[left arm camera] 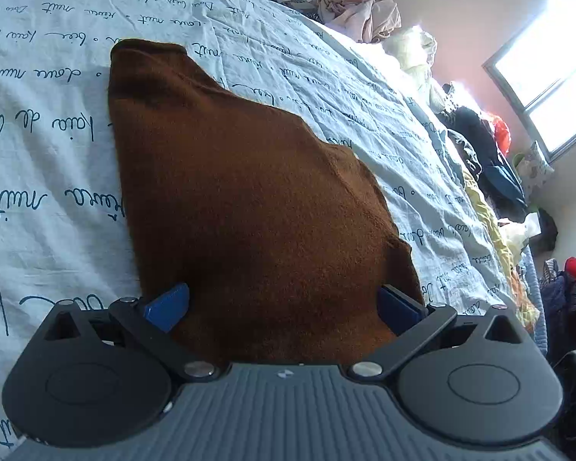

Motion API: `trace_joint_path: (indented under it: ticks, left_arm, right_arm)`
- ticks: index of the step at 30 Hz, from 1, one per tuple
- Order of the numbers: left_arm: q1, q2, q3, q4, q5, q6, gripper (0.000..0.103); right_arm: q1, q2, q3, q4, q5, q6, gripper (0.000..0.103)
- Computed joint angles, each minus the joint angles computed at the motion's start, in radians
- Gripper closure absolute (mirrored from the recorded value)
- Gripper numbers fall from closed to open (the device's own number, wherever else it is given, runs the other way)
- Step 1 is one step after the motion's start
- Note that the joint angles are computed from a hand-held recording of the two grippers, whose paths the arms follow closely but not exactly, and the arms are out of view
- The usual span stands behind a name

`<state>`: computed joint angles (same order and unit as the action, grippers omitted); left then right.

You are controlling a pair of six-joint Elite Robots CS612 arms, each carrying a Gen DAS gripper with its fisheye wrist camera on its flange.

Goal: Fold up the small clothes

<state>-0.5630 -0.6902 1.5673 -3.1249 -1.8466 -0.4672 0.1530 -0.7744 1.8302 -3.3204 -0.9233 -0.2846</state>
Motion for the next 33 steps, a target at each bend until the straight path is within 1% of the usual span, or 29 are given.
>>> trace_joint_path:
  ticks: [3, 4, 5, 6, 7, 8, 9, 10, 12, 14, 15, 16, 17, 18, 20, 21, 22, 23, 24, 25, 26, 27, 28, 29, 30, 31, 32, 33]
  left_arm:
    - [-0.002, -0.001, -0.012, 0.042, 0.01, 0.018, 0.0]
    - [-0.003, -0.002, -0.016, 0.058, 0.015, 0.025, 0.0]
    - [-0.005, -0.004, -0.019, 0.075, 0.023, 0.029, 0.0]
    - [-0.007, -0.007, -0.021, 0.087, 0.031, 0.03, 0.0]
    - [-0.01, -0.01, -0.018, 0.09, 0.038, 0.029, 0.0]
    - [-0.012, -0.012, -0.016, 0.094, 0.047, 0.037, 0.0]
    - [-0.015, -0.014, -0.015, 0.096, 0.058, 0.045, 0.0]
    - [-0.016, -0.013, -0.013, 0.093, 0.065, 0.044, 0.0]
    - [-0.019, -0.014, -0.01, 0.088, 0.077, 0.042, 0.0]
    - [-0.024, -0.016, -0.009, 0.092, 0.095, 0.039, 0.0]
    - [-0.026, -0.017, -0.009, 0.096, 0.104, 0.039, 0.0]
    - [-0.03, -0.019, -0.008, 0.104, 0.116, 0.044, 0.0]
    - [-0.033, -0.022, -0.007, 0.109, 0.129, 0.047, 0.0]
    - [-0.037, -0.025, -0.004, 0.108, 0.144, 0.044, 0.0]
    - [-0.042, -0.03, 0.005, 0.103, 0.172, 0.03, 0.0]
    - [-0.045, -0.032, 0.009, 0.096, 0.185, 0.022, 0.0]
    - [-0.049, -0.035, 0.014, 0.089, 0.198, 0.019, 0.0]
    - [-0.053, -0.036, 0.018, 0.083, 0.214, 0.014, 0.0]
    - [-0.057, -0.037, 0.022, 0.081, 0.234, 0.006, 0.0]
    - [-0.061, -0.037, 0.023, 0.082, 0.25, -0.004, 0.0]
    - [-0.066, -0.038, 0.025, 0.081, 0.263, -0.008, 0.0]
    - [-0.07, -0.04, 0.028, 0.081, 0.278, -0.004, 0.0]
    - [-0.075, -0.043, 0.031, 0.085, 0.295, 0.0, 0.0]
    - [-0.079, -0.047, 0.035, 0.088, 0.31, -0.001, 0.0]
    - [-0.083, -0.051, 0.041, 0.095, 0.327, -0.006, 0.0]
    - [-0.084, -0.055, 0.045, 0.104, 0.336, -0.009, 0.0]
    - [-0.085, -0.057, 0.048, 0.109, 0.341, -0.011, 0.0]
    - [-0.085, -0.06, 0.053, 0.113, 0.352, -0.014, 0.0]
  right_arm:
    - [-0.011, 0.027, -0.016, -0.12, 0.082, 0.142, 0.069]
    - [-0.009, 0.036, -0.027, -0.12, 0.095, 0.152, 0.069]
    - [-0.001, 0.042, -0.04, -0.086, 0.088, 0.125, 0.07]
    - [0.008, 0.04, -0.047, -0.015, 0.06, 0.076, 0.069]
    - [0.011, 0.037, -0.044, 0.013, 0.045, 0.044, 0.069]
    - [0.007, 0.032, -0.028, 0.009, 0.045, 0.015, 0.069]
    - [-0.001, 0.02, -0.017, 0.046, 0.057, -0.004, 0.069]
    - [-0.005, 0.012, -0.011, 0.07, 0.064, -0.002, 0.069]
    - [-0.014, 0.003, 0.014, 0.014, 0.062, 0.014, 0.069]
    - [-0.019, 0.018, 0.014, -0.095, 0.054, 0.114, 0.069]
    - [-0.02, 0.021, 0.015, -0.121, 0.044, 0.156, 0.069]
    - [-0.018, 0.023, 0.012, -0.104, 0.035, 0.156, 0.069]
    - [-0.009, 0.018, 0.011, -0.046, -0.004, 0.114, 0.069]
    - [-0.009, 0.006, 0.024, -0.029, -0.032, 0.07, 0.069]
    - [-0.026, -0.017, 0.059, -0.059, -0.019, 0.078, 0.068]
    - [-0.036, -0.025, 0.075, -0.096, -0.031, 0.108, 0.064]
    - [-0.046, -0.029, 0.09, -0.155, -0.071, 0.145, 0.061]
    - [-0.05, -0.031, 0.099, -0.199, -0.106, 0.16, 0.056]
    - [-0.054, -0.026, 0.103, -0.262, -0.152, 0.184, 0.047]
    - [-0.057, -0.024, 0.102, -0.283, -0.195, 0.204, 0.037]
    - [-0.054, -0.027, 0.1, -0.262, -0.24, 0.201, 0.017]
    - [-0.045, -0.013, 0.075, -0.2, -0.295, 0.161, 0.016]
    - [-0.045, -0.015, 0.071, -0.153, -0.314, 0.129, 0.016]
    - [-0.047, -0.015, 0.075, -0.148, -0.329, 0.124, 0.016]
    - [-0.054, -0.016, 0.082, -0.16, -0.327, 0.138, 0.016]
    - [-0.071, -0.018, 0.089, -0.172, -0.288, 0.173, 0.016]
    - [-0.083, -0.013, 0.089, -0.193, -0.258, 0.221, 0.016]
    - [-0.091, -0.001, 0.083, -0.227, -0.244, 0.285, 0.016]
